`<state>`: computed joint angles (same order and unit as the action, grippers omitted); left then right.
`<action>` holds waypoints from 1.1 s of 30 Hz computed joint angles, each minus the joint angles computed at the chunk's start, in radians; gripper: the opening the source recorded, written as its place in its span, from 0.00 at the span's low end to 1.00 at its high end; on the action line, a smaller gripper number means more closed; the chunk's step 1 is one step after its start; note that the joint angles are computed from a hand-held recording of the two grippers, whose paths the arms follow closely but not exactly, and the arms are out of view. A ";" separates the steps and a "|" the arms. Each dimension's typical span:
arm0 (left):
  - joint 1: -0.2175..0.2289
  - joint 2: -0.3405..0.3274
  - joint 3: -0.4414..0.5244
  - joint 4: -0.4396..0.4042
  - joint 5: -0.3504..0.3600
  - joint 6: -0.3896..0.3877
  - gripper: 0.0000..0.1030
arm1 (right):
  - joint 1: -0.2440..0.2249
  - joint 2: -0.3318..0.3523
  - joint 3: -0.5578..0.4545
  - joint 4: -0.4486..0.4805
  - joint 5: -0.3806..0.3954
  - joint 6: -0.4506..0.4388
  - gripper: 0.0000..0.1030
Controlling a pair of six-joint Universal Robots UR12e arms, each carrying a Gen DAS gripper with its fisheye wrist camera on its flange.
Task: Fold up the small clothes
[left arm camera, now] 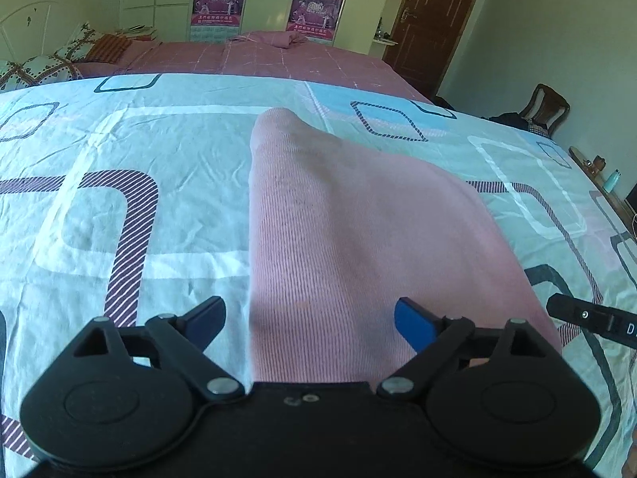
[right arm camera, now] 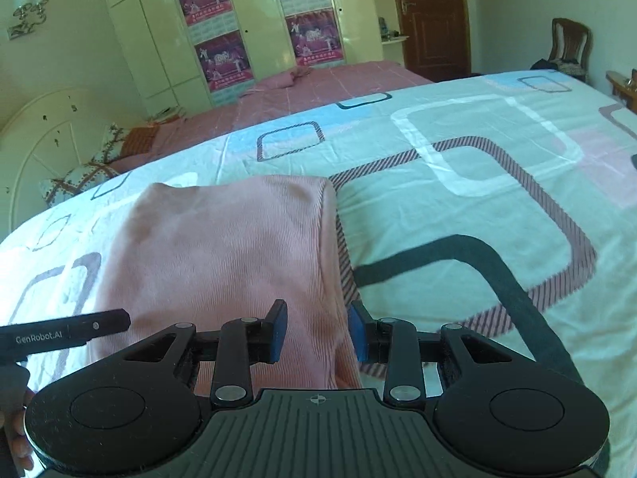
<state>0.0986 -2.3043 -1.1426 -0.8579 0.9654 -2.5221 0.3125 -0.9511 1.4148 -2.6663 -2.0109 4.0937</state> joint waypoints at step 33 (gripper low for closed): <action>-0.034 -0.103 0.158 -0.165 -0.046 -0.006 0.71 | -0.157 0.092 0.054 -0.396 0.460 -0.062 0.29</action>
